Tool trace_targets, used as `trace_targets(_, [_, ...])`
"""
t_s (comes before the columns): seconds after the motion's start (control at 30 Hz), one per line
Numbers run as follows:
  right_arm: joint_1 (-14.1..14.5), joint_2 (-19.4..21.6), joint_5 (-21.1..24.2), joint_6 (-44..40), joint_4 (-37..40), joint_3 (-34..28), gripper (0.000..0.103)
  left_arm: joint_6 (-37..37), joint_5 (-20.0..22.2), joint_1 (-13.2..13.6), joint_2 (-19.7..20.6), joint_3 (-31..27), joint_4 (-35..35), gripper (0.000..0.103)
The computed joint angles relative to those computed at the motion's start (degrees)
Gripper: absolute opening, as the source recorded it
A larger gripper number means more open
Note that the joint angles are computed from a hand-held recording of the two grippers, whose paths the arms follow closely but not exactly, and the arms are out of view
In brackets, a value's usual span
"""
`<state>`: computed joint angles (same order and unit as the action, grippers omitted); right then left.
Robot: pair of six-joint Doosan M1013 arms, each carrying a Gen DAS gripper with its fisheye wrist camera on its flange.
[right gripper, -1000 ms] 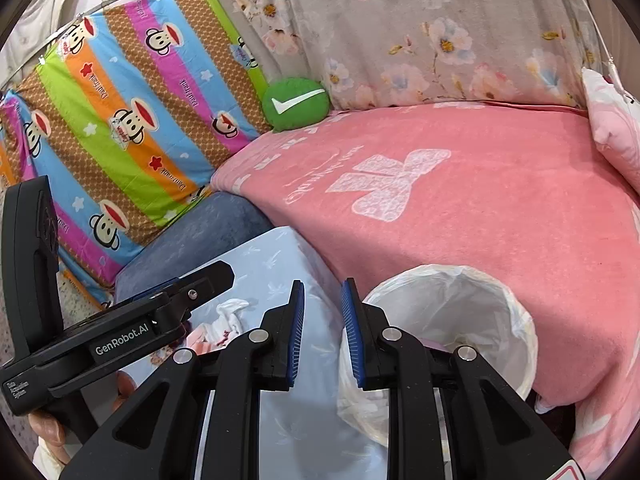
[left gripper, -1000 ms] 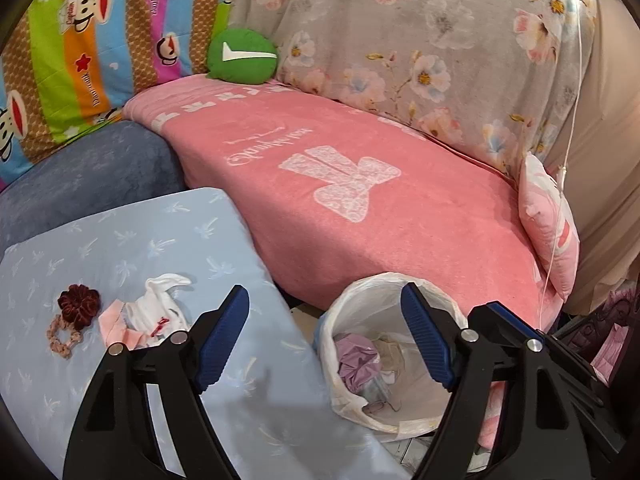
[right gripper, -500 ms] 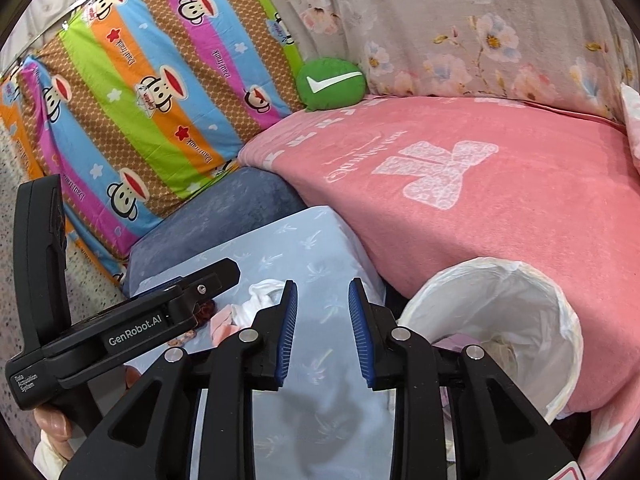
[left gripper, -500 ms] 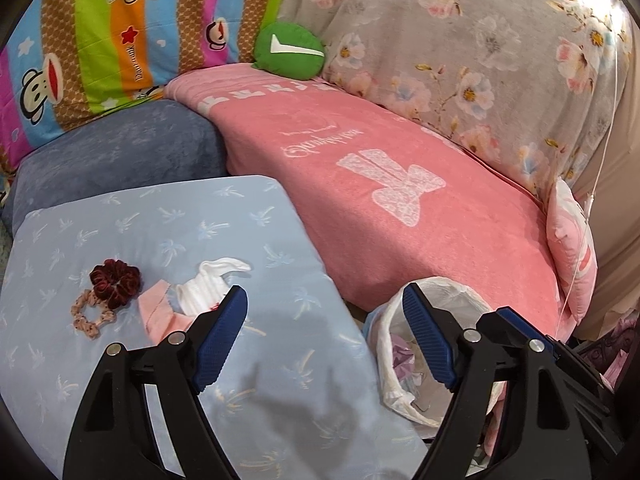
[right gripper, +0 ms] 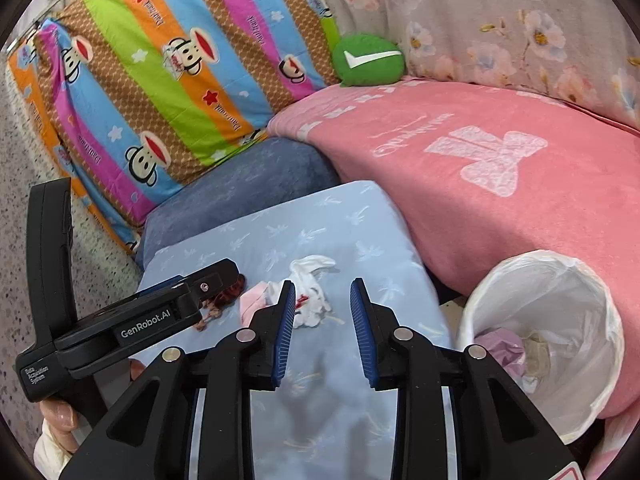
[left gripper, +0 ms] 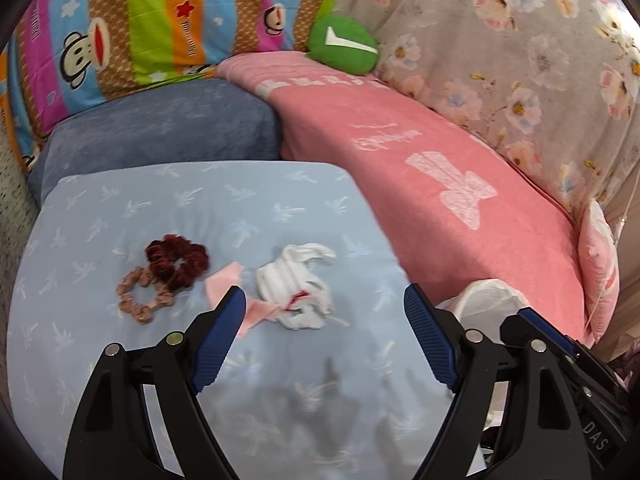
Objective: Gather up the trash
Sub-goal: 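Move both tools back over the scrunchies and pink cloth, then grasp the beige scrunchie with the left tool while the right tool grasps the pink cloth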
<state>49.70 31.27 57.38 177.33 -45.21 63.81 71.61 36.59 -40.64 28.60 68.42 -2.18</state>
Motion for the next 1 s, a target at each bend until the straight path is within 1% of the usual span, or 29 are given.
trace_targets(0.07, [-0.13,1.25,-0.3,-1.81,1.45,-1.56,0.031,-1.53,0.31,0.75,-0.16,0.78,1.42,0.078])
trace_targets(0.17, [-0.36,3.15,-0.71,-4.26,3.97,-3.79,0.032,-4.07,1.01,1.81,-0.2,1.47,2.57,0.084])
trace_targets(0.4, [-1.14,8.06,-0.45,-10.4,10.21,-9.78,0.032,-7.77,2.74,4.44,0.13,2.86,4.4,0.084])
trace_targets(0.5, [-1.56,10.48,0.43,-12.78,12.69,-12.81,0.037,-9.33,3.83,5.39,0.55,3.07,5.44,0.084])
trace_targets(0.67, [-2.46,14.77,2.11,-17.4,17.49,-18.16,0.038,-12.02,6.35,6.74,1.97,2.36,8.97,0.084])
trace_targets(0.73, [-2.89,16.55,2.65,-19.34,19.54,-20.43,0.038,-12.22,6.91,7.29,2.51,2.05,9.78,0.084])
trace_targets(0.87, [-3.71,19.72,4.37,-22.47,22.77,-24.72,0.038,-11.75,8.3,8.48,3.92,0.92,9.19,0.084])
trace_targets(1.0, [-4.52,22.56,5.96,-24.73,25.74,-28.59,0.038,-10.48,9.64,8.97,5.36,-0.4,8.83,0.083])
